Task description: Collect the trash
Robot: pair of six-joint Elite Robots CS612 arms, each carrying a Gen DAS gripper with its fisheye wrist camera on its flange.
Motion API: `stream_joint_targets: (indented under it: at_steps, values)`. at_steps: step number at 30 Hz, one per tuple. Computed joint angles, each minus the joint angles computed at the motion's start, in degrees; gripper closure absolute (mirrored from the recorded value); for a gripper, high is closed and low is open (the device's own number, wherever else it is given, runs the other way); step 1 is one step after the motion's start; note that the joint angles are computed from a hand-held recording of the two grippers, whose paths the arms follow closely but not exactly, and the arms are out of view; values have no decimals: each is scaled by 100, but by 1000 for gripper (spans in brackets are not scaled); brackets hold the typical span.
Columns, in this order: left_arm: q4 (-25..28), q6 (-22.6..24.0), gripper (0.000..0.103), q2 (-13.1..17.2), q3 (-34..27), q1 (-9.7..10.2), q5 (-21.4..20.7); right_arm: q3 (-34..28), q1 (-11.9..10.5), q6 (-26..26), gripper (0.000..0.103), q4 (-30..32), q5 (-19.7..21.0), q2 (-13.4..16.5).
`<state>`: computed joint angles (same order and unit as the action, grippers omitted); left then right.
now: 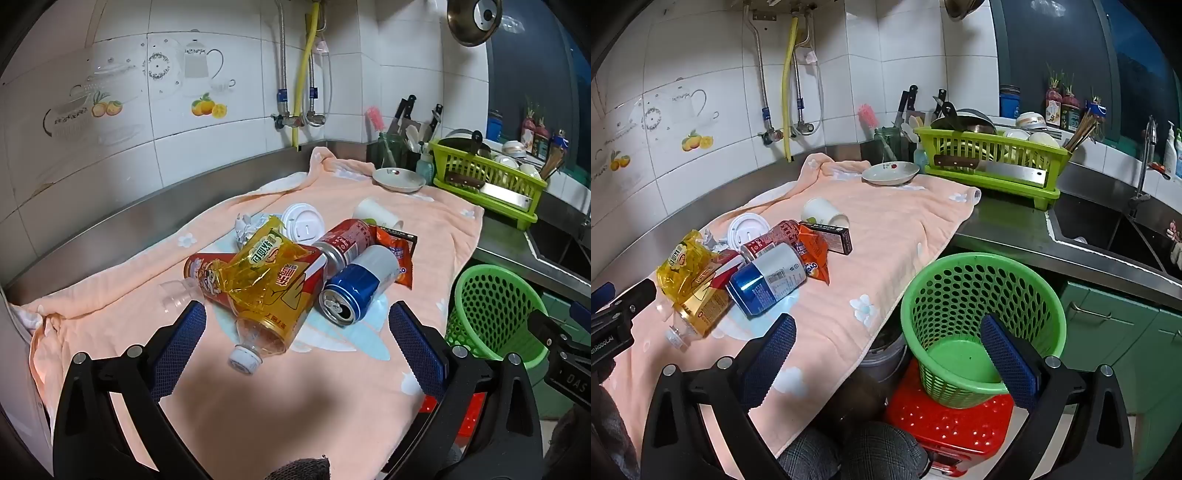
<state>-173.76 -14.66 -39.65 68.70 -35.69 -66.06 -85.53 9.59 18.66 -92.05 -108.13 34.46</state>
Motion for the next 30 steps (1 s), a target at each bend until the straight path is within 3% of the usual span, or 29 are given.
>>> stream_joint_targets:
  at_steps: [30]
  values:
    - [118,118,5,78,-152,5,27,77,-12,-32,6,-58,58,-3]
